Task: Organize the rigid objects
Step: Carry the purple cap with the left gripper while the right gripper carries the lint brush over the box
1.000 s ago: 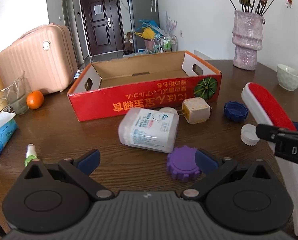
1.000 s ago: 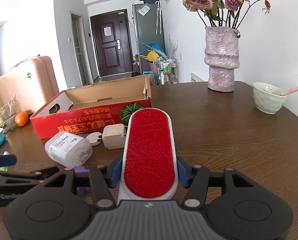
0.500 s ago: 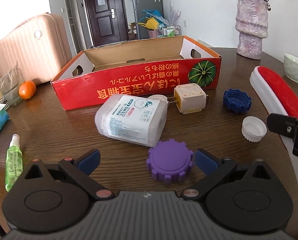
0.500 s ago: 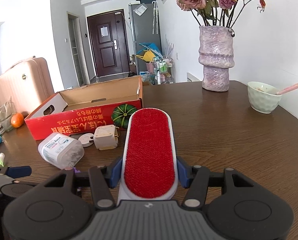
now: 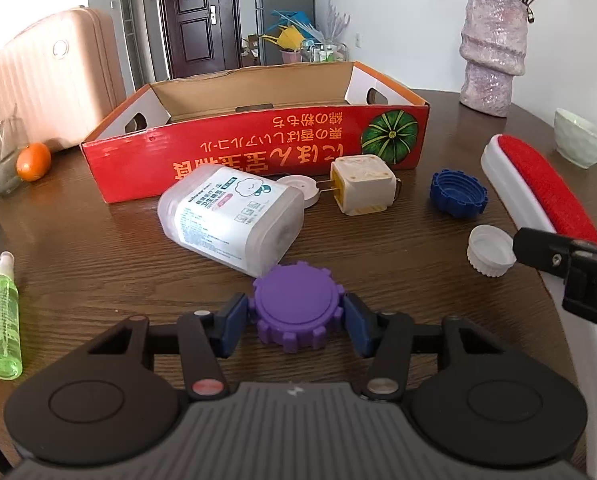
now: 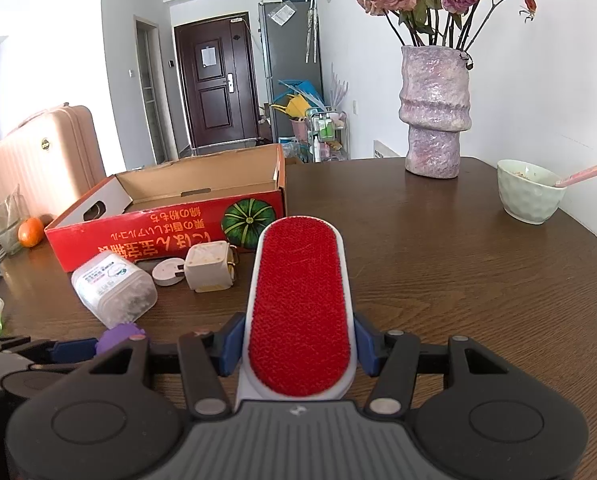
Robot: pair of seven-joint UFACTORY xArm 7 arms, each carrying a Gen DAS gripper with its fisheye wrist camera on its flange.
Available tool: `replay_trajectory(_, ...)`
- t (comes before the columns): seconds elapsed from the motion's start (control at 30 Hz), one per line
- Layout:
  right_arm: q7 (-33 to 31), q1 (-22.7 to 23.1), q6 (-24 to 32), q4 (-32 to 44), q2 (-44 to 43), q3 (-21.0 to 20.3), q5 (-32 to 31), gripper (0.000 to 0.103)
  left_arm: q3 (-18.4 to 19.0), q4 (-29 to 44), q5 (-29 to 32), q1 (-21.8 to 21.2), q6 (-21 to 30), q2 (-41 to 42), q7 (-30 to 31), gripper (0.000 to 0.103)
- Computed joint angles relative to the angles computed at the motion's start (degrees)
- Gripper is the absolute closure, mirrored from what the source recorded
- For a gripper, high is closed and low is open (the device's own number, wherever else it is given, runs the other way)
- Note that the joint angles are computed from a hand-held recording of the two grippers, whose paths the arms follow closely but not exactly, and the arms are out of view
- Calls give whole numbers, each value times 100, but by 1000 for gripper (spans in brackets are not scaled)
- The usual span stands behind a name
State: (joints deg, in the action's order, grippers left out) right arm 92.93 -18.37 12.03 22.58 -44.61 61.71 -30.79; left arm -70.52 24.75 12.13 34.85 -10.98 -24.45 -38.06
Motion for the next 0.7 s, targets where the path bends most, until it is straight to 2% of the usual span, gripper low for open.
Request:
replay_trajectory(0.5,-34,13,-1,18,-47,61,-33,48,1176,-549,-487,-1245,-339,-230,415,50)
replay_trajectory(0.7,-73,12,-61,23,-71,104,-27,48,1484,-852,-734,-1626,-435,-587,533,50)
